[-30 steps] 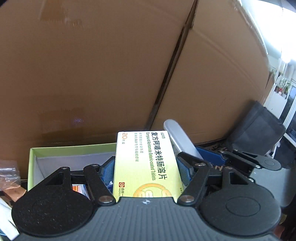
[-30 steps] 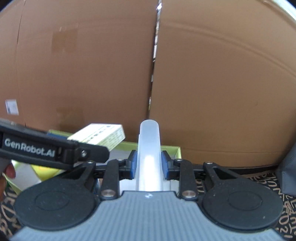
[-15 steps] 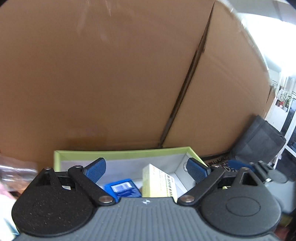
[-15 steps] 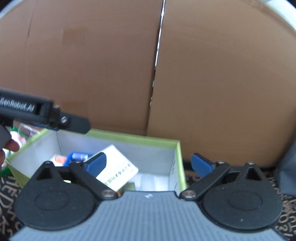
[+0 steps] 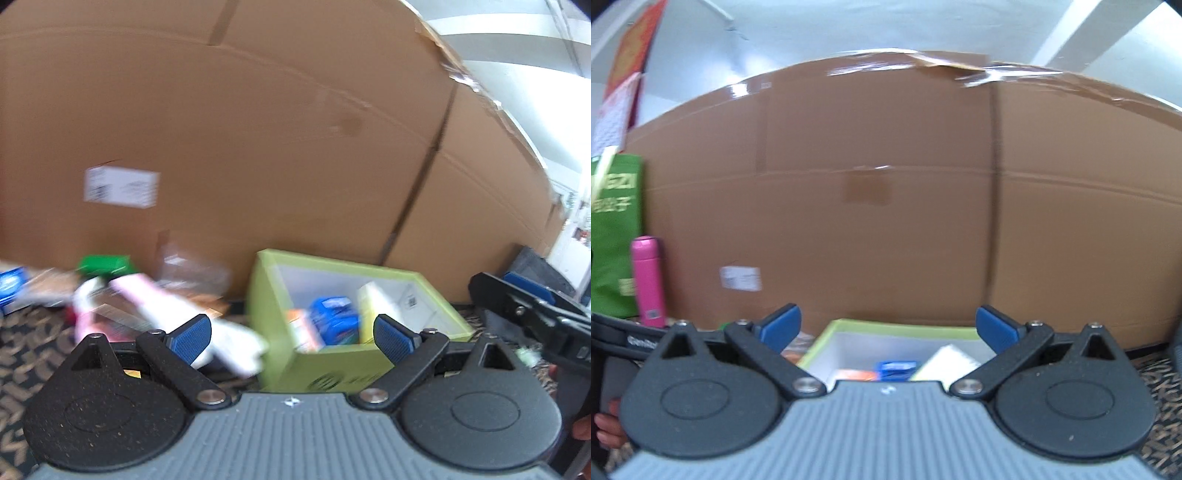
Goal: Organize objects
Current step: 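Grasp the blue medicine box with left tool while right tool grasps black tape roll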
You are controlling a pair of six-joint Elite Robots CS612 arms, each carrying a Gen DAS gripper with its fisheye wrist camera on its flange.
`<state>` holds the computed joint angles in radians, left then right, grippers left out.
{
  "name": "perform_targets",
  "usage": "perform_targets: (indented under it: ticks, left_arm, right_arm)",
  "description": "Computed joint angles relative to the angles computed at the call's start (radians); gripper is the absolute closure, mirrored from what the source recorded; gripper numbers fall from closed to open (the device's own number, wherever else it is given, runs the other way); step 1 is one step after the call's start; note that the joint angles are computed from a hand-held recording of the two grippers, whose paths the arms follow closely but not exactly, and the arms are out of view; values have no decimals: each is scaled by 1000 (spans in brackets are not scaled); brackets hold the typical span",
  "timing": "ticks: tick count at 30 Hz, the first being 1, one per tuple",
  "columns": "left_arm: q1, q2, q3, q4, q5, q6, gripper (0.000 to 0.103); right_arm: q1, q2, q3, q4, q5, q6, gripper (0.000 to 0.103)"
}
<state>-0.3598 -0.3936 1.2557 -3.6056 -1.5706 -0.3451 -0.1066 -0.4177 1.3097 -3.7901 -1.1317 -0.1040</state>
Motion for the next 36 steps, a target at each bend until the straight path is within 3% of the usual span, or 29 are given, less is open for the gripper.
perform_targets:
  ticks: [4, 11, 18, 25, 30, 36]
  left_arm:
    - [19, -33, 103, -16, 45, -22, 6]
    - [60, -39, 184, 6, 109, -108, 6]
    - [129, -27, 151, 29, 161, -8, 5]
    - [201, 3, 44, 112, 171, -64, 5]
    - [226, 27, -28, 140, 133, 10, 6]
    - [243, 34, -35, 84, 89, 43, 6]
  right_arm:
    - [38, -9, 45, 39, 20, -36, 0]
    - [89, 7, 46, 251, 89, -122, 0]
    - [134, 26, -5, 363, 96, -159, 0]
    - [175, 43, -61, 455, 120, -157, 1]
    - [236, 101, -200, 567, 108, -190, 20]
    - [304, 208, -439, 733, 38, -224, 47]
